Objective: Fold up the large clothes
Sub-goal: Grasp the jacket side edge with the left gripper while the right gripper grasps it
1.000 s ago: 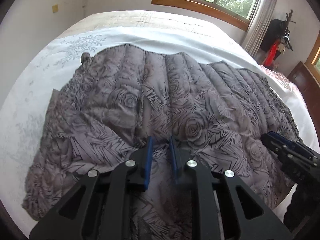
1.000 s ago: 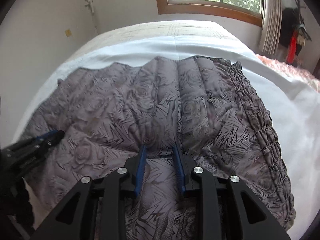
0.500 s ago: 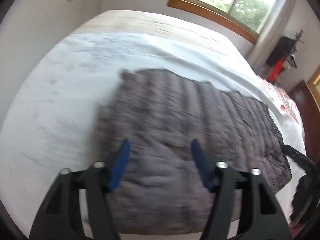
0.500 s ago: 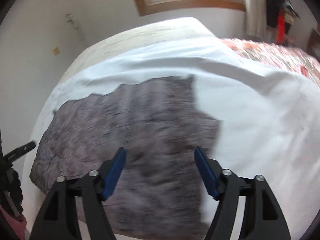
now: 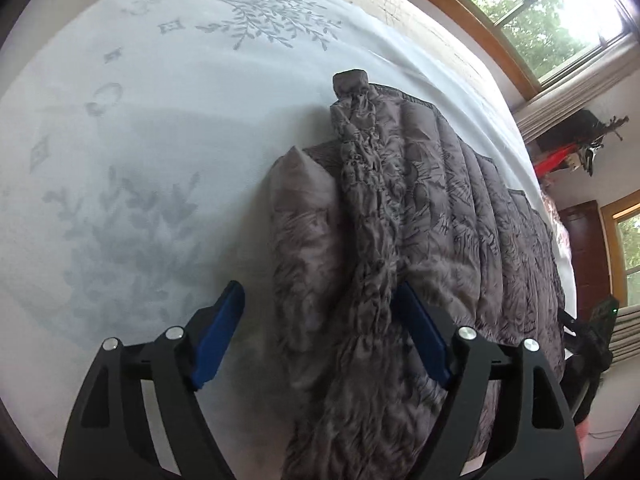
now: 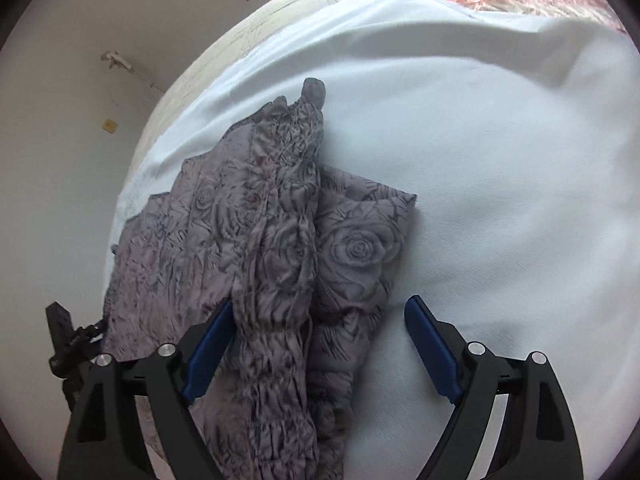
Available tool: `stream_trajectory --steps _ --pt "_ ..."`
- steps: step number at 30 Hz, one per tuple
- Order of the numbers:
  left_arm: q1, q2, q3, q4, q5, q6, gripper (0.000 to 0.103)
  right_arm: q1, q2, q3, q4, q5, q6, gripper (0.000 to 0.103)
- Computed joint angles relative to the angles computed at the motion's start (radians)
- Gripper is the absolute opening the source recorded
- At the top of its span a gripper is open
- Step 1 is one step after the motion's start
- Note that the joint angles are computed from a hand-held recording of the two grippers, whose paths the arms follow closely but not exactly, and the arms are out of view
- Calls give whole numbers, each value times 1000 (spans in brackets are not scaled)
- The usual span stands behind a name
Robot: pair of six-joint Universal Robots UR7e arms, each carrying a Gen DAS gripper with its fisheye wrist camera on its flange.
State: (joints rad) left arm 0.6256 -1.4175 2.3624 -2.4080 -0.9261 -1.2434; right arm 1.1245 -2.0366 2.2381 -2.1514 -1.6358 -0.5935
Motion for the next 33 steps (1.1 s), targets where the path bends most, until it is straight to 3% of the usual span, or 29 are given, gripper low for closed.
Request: stream_trajectory --steps 1,3,4,5,6,8,10,11,17,22,26,33 --pt "9 8 -4 -15 -1 16 80 5 12 -5 -1 3 3 84" --pt "36 44 -27 -66 -18 73 80 12 31 -20 15 8 6 69" --pt "48 61 -40 -87 -28 98 75 18 42 -27 26 14 13 53" --pt "55 74 -49 -109 -36 115 62 13 49 -41 62 43 15 40" --pt "62 92 -62 -126 -38 128 56 16 50 -47 76 52 26 36" --pt "51 116 -93 -91 -3 117 34 28 42 -51 81 56 18 21" --pt "22 125 -109 -52 45 93 18 37 28 -58 99 76 19 17" --pt "14 126 -113 -49 56 88 15 40 15 -65 117 96 19 15" --pt "-91 93 -146 23 129 26 12 121 -72 -101 217 135 40 14" --pt "-220 37 -184 202 169 -68 12 164 -172 -139 332 144 14 14" --pt "-334 -51 -179 364 165 -200 12 127 -261 -158 446 180 -50 14" --pt "-520 -136 -147 590 104 -437 12 -58 -430 -148 644 219 -244 14"
